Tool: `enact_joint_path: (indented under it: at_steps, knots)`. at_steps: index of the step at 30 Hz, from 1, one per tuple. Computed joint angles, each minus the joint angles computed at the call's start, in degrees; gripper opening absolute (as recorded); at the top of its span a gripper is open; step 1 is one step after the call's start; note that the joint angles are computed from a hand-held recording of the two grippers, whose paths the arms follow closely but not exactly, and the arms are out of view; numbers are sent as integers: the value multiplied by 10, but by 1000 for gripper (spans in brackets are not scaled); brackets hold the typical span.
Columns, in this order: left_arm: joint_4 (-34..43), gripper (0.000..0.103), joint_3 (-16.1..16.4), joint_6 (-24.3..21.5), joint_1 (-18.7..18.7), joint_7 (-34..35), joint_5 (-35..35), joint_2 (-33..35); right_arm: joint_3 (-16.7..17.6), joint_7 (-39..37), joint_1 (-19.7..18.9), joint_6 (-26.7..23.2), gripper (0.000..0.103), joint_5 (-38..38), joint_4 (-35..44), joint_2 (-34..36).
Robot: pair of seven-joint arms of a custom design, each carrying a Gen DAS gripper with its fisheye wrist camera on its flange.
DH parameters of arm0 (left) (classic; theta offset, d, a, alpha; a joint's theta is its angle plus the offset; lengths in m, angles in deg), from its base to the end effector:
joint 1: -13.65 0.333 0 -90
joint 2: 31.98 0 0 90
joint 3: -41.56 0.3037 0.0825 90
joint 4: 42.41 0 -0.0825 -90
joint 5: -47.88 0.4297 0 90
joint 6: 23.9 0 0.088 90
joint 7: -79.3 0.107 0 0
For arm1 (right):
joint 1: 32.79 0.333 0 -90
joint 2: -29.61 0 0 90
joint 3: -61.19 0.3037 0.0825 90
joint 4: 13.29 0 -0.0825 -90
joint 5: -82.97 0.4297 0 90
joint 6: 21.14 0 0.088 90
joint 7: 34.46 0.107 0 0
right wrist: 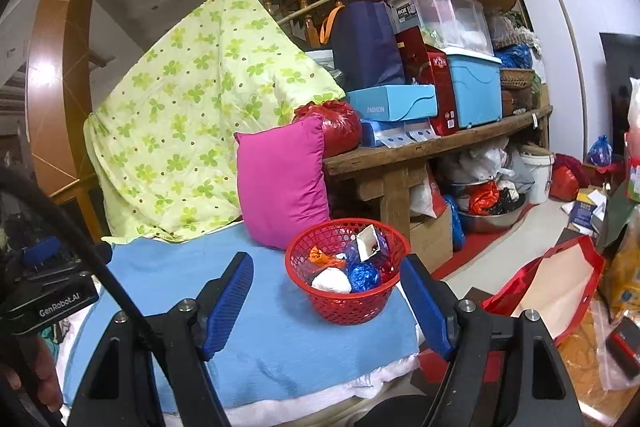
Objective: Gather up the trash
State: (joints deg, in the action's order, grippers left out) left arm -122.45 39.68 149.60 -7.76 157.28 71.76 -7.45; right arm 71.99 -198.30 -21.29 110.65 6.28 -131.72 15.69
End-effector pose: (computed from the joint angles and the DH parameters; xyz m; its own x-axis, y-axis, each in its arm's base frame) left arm 0.6953 -0.3263 0.5847 -0.4119 -0.8906 -0.1927 -0.2487 0.3133 -0.9165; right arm 0.5377 0.2069 0.5791 -0.5281 -0.8261 -0.1967 -0.1592 0.3239 -0.9326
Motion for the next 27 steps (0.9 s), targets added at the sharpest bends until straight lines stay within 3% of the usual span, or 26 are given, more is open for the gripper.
enact_joint_path:
  at_steps: [27]
  knots:
    - [-17,94,14,11,-11,-35,29,-17,1,15,-9,4,79,6,-13,-15]
